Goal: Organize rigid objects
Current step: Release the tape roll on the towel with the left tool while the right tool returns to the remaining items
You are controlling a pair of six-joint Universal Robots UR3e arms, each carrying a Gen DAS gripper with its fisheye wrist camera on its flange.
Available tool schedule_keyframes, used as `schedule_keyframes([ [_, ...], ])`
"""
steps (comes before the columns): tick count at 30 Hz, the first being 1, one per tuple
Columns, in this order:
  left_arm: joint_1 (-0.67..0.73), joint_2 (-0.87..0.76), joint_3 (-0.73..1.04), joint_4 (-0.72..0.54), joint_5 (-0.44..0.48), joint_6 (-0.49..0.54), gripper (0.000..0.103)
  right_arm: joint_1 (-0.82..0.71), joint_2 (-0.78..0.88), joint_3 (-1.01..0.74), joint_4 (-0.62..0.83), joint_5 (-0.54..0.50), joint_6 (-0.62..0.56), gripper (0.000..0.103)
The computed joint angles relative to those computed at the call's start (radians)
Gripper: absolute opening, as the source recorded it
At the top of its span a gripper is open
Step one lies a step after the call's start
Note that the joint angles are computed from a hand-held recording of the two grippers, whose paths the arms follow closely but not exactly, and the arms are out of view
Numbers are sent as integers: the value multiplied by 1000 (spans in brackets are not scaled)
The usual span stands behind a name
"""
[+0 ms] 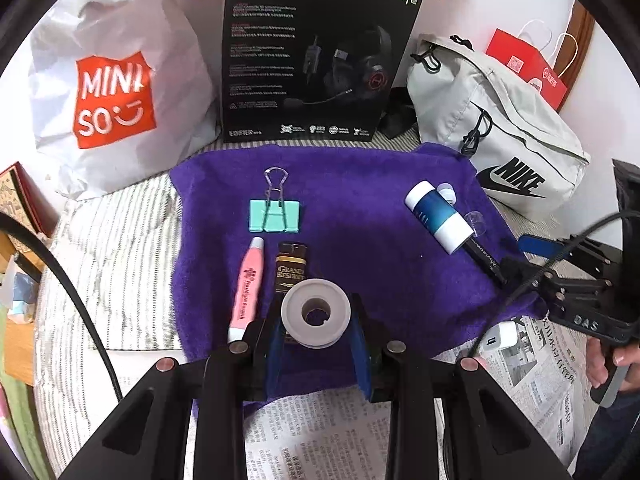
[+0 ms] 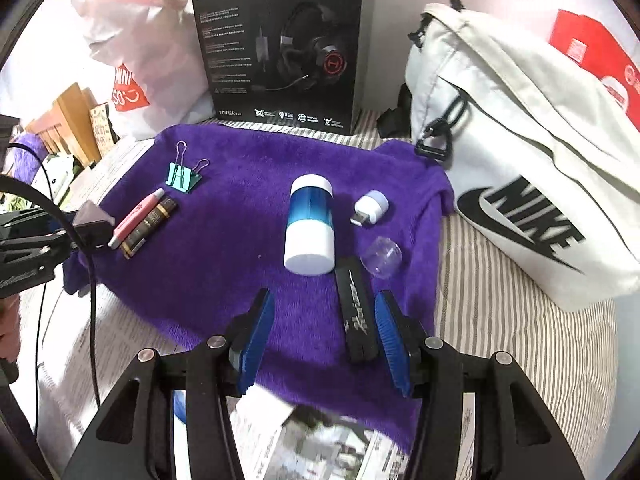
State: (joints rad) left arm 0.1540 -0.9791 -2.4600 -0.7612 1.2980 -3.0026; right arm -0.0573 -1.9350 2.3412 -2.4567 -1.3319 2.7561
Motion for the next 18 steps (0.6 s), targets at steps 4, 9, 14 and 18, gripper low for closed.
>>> schedule_keyframes([
  [4, -59, -140, 24, 101, 24, -34, 28, -49, -68, 37, 37, 29, -23, 52],
  [9, -109, -325, 78, 212, 45, -70, 28, -123, -141, 68, 101, 69, -68, 52],
  [14, -154, -472, 134, 297, 61, -85, 28, -227, -276, 95, 239, 122, -146, 52],
  [18, -199, -562, 182, 328, 93, -109, 28, -318, -392, 99, 386, 178, -226, 52],
])
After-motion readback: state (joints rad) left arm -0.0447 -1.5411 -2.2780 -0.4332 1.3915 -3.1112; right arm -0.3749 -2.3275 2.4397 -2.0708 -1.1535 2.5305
